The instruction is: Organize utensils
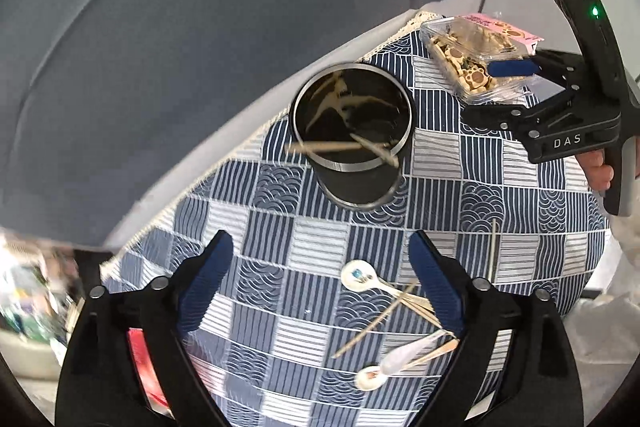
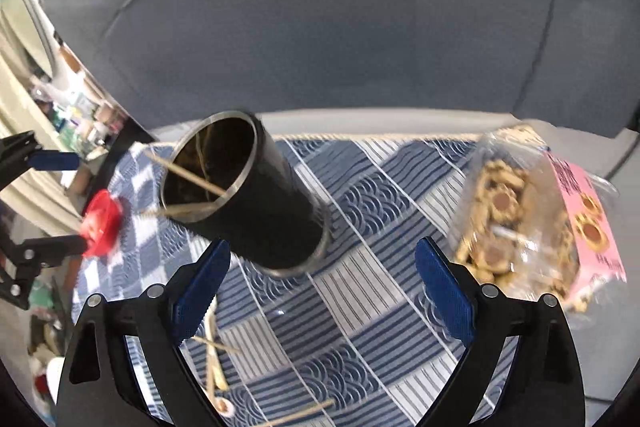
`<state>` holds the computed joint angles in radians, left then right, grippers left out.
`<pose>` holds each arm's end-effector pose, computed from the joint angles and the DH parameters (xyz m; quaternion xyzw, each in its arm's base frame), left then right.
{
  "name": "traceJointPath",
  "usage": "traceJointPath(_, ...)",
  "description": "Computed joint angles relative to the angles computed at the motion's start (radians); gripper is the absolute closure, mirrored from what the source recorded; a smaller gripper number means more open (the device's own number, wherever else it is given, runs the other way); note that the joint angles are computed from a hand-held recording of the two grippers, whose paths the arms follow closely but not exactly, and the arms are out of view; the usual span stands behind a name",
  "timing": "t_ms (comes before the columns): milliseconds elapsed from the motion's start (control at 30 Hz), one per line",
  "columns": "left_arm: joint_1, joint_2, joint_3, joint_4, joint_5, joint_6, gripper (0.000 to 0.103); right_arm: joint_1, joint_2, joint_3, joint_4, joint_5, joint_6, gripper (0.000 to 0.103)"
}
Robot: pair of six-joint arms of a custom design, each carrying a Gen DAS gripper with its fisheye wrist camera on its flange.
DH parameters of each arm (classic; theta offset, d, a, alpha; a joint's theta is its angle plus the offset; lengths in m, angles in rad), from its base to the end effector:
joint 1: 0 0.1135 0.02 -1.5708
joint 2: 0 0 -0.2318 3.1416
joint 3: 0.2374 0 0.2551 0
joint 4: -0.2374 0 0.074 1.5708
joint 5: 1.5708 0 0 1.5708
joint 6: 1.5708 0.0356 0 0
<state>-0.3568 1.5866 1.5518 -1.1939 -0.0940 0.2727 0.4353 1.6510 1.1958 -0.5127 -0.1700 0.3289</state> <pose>0.2919 -0.1052 0.2935 0.2971 0.9384 0.0391 0.1718 0.3144 0.1528 0.1996 -0.0758 0.9488 0.1855 0.2443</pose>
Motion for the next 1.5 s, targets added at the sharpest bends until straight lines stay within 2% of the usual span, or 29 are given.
traceJointPath(167,0.024,-0.231,-0.289,0.078,0.05,-0.059,0.013,0.045,-0.11,-0.124,-0.011,0.035,0.042,0.014)
traceJointPath(400,0.075,-0.468,-0.548,0.094,0.187,-0.057,0.008,0.187,-0.259,-0.297,-0.037,0.169,0.16,0.014)
traceJointPath(600,0.066,-0.677,-0.737,0.126,0.205,-0.007,0.006,0.34,-0.275,-0.395,-0.036,0.271,0.272,0.014)
traceJointPath(767,0.064,-0.773,-0.853,0.157,0.231,0.027,0.006,0.439,-0.248,-0.462,-0.029,0.307,0.375,0.014)
traceJointPath(967,0.173,-0.695,-0.913,0.206,0.307,0.123,0.006,0.5,-0.179,-0.484,-0.031,0.32,0.488,0.014)
traceJointPath(1067,0.224,-0.612,-0.928,0.257,0.292,0.206,0.006,0.511,-0.123,-0.458,-0.041,0.323,0.54,0.014)
traceJointPath(1200,0.318,-0.457,-0.914,0.32,0.319,0.331,0.006,0.526,-0.045,-0.393,-0.086,0.35,0.604,0.014)
traceJointPath(1500,0.337,-0.207,-0.86,0.479,0.343,0.499,0.006,0.519,0.125,-0.289,-0.088,0.305,0.784,0.014)
